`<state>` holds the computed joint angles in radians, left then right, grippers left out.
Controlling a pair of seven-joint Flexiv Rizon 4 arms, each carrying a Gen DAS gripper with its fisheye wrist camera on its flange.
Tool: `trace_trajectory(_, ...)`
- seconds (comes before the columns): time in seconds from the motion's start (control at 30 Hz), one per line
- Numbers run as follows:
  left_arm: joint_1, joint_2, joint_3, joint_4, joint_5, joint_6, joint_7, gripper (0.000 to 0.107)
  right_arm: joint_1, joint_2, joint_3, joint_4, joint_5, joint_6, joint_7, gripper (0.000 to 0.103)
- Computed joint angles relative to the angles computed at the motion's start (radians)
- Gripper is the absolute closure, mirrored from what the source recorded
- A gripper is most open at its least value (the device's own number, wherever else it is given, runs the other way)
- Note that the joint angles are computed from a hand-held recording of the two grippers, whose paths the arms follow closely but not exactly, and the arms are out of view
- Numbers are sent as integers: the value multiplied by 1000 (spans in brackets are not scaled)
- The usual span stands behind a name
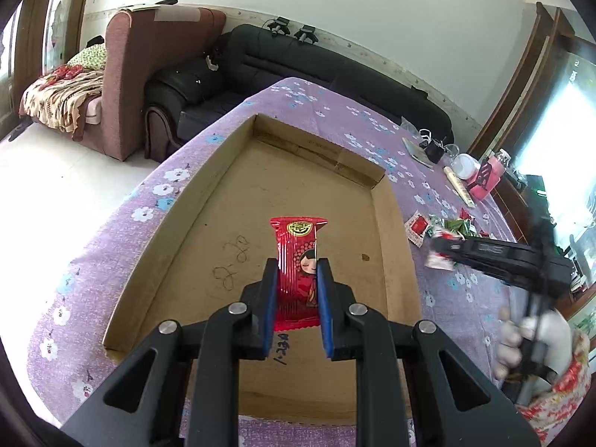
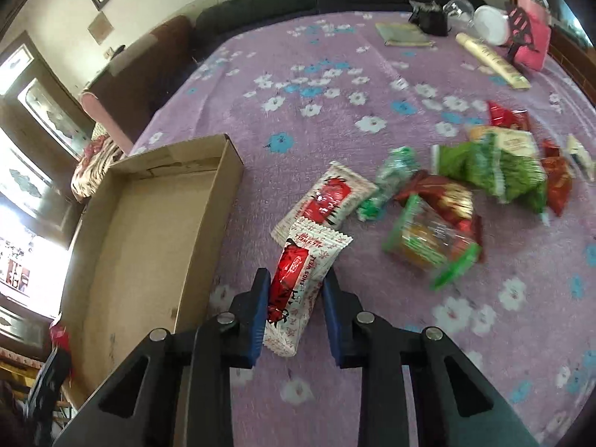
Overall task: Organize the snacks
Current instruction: 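Carry the red packet over the cardboard box with the left gripper while the right grasps a white-red packet, then lower the white-red packet into the cardboard box and open the right gripper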
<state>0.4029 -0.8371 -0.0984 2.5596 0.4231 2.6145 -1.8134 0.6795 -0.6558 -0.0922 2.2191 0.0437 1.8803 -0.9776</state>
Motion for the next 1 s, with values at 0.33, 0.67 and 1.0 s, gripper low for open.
trace_trajectory(0.33, -95, 38, 47, 18, -157, -59, 18, 85, -293, 18, 353, 40, -272, 129, -63, 77)
trace_trajectory(0.67, -28, 42, 38, 33, -136, -69, -32, 71, -274, -96, 403, -64, -411, 45, -50, 75)
trace_trajectory(1.0, -1, 59, 32, 63, -57, 58, -88, 42, -296, -61, 401, -21, -418, 114, -102, 60)
